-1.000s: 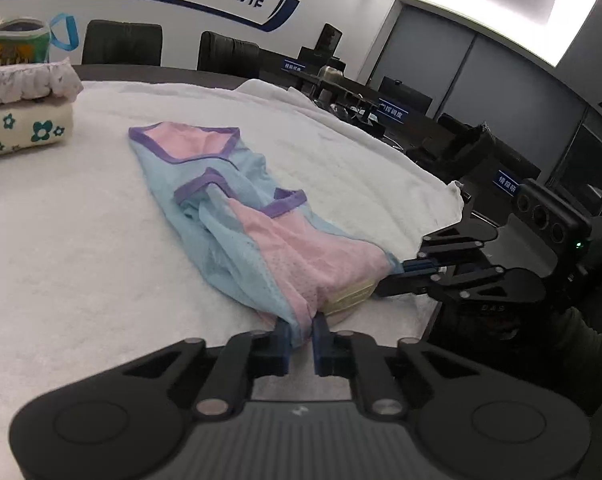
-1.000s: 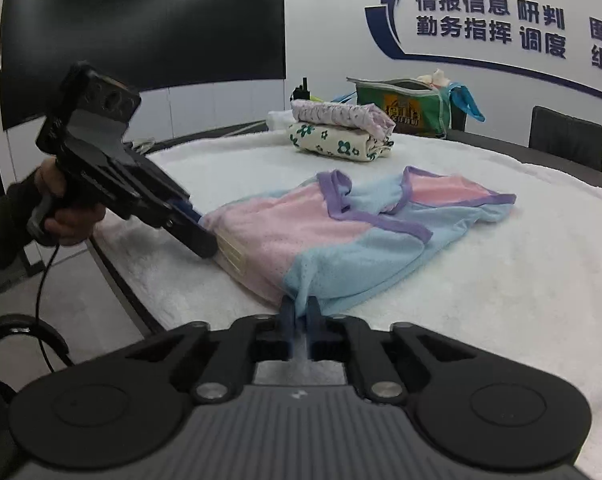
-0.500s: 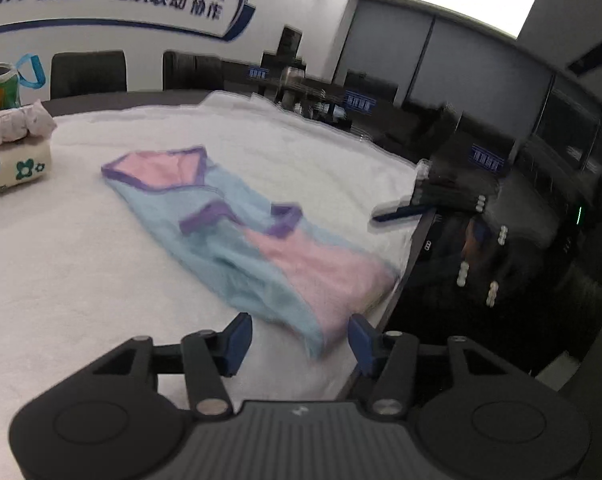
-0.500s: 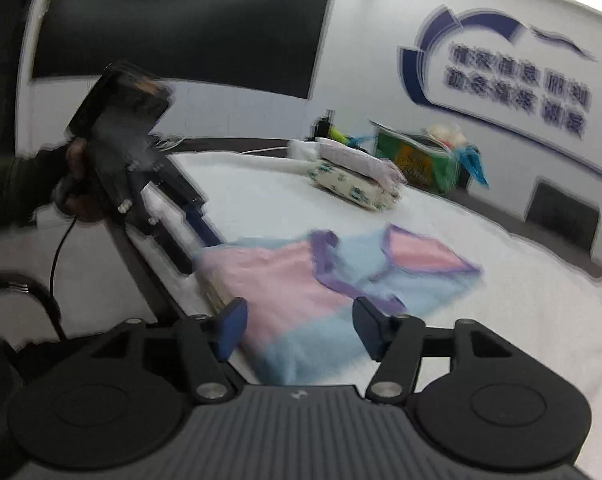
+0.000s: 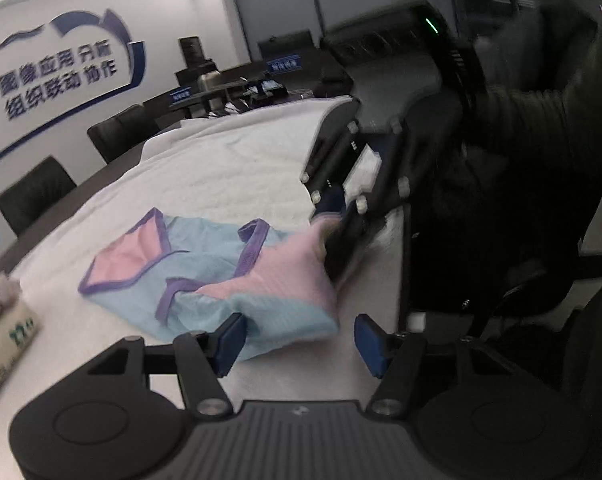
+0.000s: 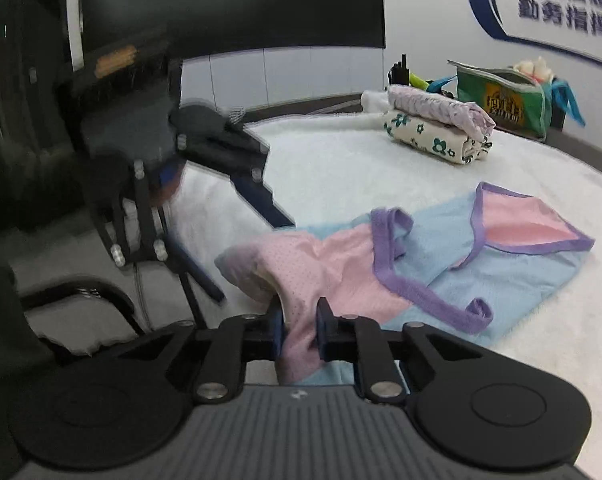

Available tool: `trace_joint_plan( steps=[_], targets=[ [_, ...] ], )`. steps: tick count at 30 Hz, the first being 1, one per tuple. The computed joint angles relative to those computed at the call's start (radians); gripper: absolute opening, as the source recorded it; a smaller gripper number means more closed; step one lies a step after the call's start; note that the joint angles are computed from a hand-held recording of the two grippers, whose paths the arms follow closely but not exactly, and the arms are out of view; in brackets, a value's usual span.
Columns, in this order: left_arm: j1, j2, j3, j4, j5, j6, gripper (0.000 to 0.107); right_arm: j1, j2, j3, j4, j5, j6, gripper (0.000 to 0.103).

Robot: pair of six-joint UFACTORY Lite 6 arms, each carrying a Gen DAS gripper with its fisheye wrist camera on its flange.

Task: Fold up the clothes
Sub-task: 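Grasp the pink folded end with the right gripper while the left gripper holds the garment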

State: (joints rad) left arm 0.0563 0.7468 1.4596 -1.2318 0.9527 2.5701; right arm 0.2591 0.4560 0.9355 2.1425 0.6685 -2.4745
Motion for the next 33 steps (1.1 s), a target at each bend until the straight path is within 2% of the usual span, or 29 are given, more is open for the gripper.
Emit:
trace_joint_plan(
  steps=[3,7,13,15,18,19,20,22,24,25,26,27,28,29,31,32,33],
  targets=[
    [-0.038,0.038,0.046,-0.04,-0.046,0.033,0.059,-0.071,0.025,0.049,-0.136,0.074,0.146,0.014],
    [-0.083,0.115,0.139,-0.093,-0.118,0.025,0.059,-0.071,0.024,0.065,-0.196,0.033,0.186,0.014],
    [-0.075,0.206,0.278,-0.015,-0.035,-0.074,0.057,-0.075,0.032,0.079,-0.263,0.043,0.222,0.014],
    [-0.073,0.201,0.276,-0.025,-0.046,-0.061,0.056,-0.08,0.037,0.095,-0.288,0.041,0.249,0.014],
    [-0.058,0.122,0.14,-0.151,-0.072,0.124,0.057,-0.08,0.054,0.116,-0.29,0.033,0.257,0.015],
    [-0.05,0.091,0.078,-0.221,-0.074,0.229,0.06,-0.078,0.054,0.118,-0.291,0.03,0.26,0.015],
    [-0.047,0.074,0.032,-0.273,-0.072,0.333,0.068,-0.076,0.051,0.117,-0.293,0.027,0.263,0.015],
    [-0.046,0.058,-0.029,-0.35,-0.059,0.507,0.072,-0.073,0.043,0.115,-0.305,0.019,0.27,0.015],
    [-0.063,0.071,-0.013,-0.322,-0.076,0.518,0.071,-0.074,0.042,0.119,-0.324,0.018,0.28,0.015],
    [-0.072,0.089,0.024,-0.281,-0.085,0.462,0.065,-0.075,0.045,0.123,-0.327,0.02,0.286,0.015],
    [-0.08,0.112,0.082,-0.207,-0.089,0.363,0.052,-0.078,0.047,0.128,-0.329,0.023,0.292,0.015],
    [-0.089,0.138,0.144,-0.13,-0.087,0.258,0.043,-0.079,0.046,0.127,-0.325,0.025,0.29,0.015],
    [-0.097,0.168,0.212,-0.052,-0.077,0.154,0.025,-0.08,0.043,0.121,-0.314,0.026,0.281,0.015],
    [-0.094,0.205,0.285,0.001,-0.045,0.049,0.018,-0.082,0.039,0.115,-0.304,0.027,0.273,0.015],
    [-0.084,0.301,0.462,0.095,0.041,-0.16,0.016,-0.07,0.006,0.053,-0.17,0.005,0.143,0.029],
    [-0.079,0.36,0.567,0.132,0.089,-0.265,0.015,-0.063,-0.02,0.006,-0.066,0.0,0.038,0.057],
    [-0.075,0.419,0.672,0.161,0.131,-0.37,0.014,-0.061,-0.044,-0.048,0.025,0.026,-0.066,0.08]
  ],
)
